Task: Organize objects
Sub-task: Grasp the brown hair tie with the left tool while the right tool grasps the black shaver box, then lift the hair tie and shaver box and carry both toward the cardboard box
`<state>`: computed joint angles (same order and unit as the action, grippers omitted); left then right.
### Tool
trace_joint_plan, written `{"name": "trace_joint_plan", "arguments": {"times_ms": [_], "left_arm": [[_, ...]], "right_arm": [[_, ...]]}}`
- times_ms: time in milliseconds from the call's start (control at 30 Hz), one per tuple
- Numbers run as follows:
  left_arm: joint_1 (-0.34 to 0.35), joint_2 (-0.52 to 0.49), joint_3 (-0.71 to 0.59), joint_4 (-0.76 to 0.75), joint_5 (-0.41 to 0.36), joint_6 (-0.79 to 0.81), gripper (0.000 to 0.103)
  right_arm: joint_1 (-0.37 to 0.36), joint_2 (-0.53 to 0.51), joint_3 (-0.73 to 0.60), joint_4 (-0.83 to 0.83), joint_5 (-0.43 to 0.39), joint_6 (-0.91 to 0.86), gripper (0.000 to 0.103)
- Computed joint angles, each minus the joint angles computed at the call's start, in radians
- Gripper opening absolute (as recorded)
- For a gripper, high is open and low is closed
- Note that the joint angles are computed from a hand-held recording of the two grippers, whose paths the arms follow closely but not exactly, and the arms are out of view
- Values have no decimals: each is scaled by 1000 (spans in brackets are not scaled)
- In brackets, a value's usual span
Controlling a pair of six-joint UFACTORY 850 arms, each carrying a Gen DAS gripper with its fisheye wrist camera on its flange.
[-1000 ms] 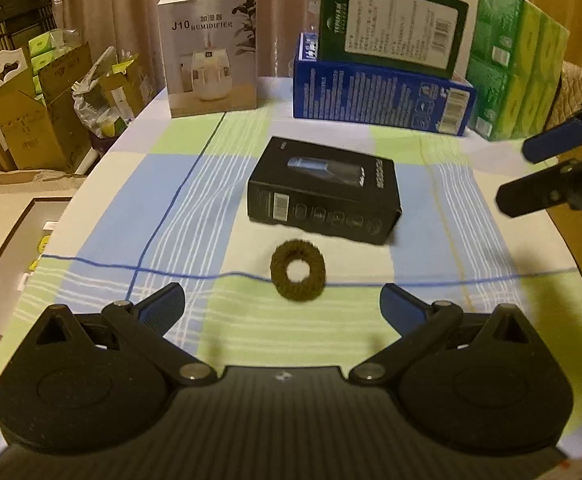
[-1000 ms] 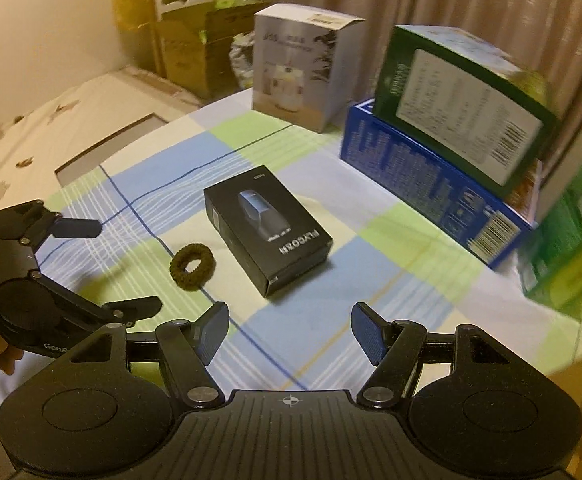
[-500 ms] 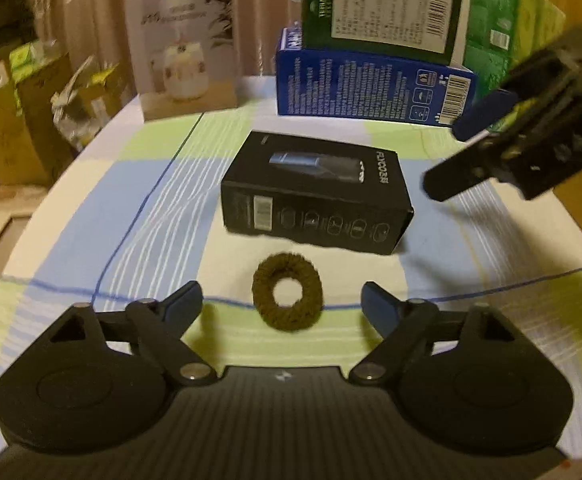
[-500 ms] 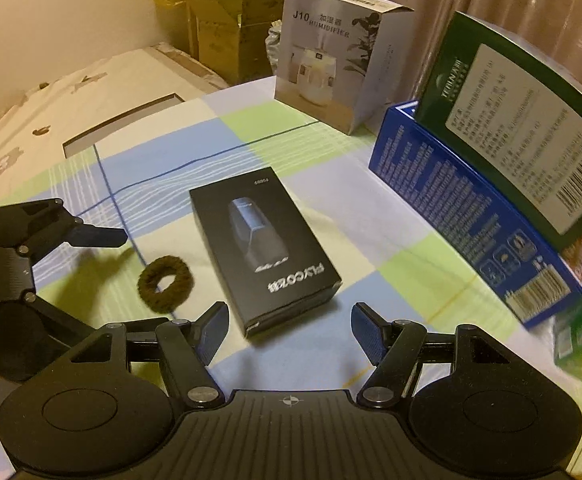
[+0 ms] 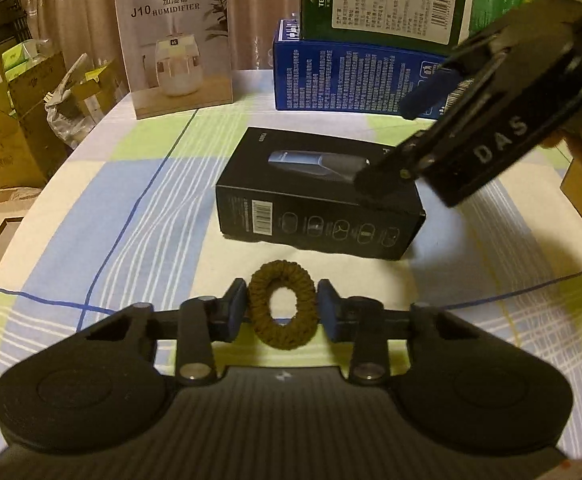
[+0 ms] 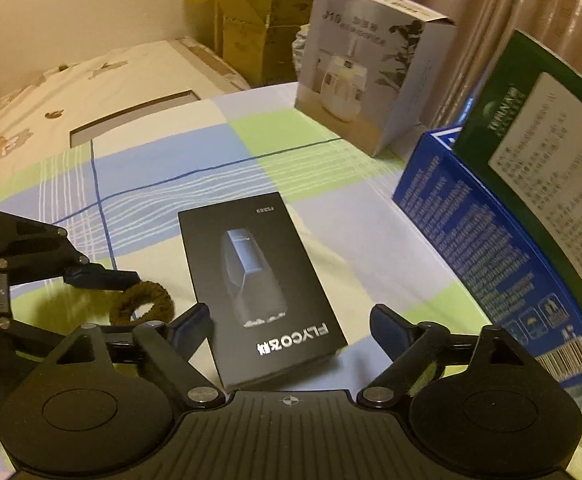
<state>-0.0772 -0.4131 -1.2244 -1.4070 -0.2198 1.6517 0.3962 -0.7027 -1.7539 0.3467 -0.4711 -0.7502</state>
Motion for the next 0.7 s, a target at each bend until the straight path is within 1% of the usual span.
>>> {"name": "trace_joint_plan", "arguments": {"times_ms": [67,100,133,300,367,500,600,700], "left_arm": [[4,4,-1,52,0,-57,19],[6,7,-3,94,8,-99,18],[9,11,-2,110,12,-119,18],[31,24,6,133,19,-172,17],[37,26,9,116,16,-160,17],[38,26,15,109,14,-149,17],[39,24,14,102,11,-140,17],[42,26,18,91,7,-135,17]], "right_arm": [[2,-17,-20,2,-11,-25,87],[1,-24,-28,19,-20,-46,89],[0,-34,-40,38,-29,-68,90],[15,-76,-86,-13,-69,-68,90],[25,-88,-93,-77,-58,-29,90],[31,-130,-147,-161,-88,81,90],[30,-146,-175,-161,-121,137,89],[30,-128,-152,-164,-109,217,88]]}}
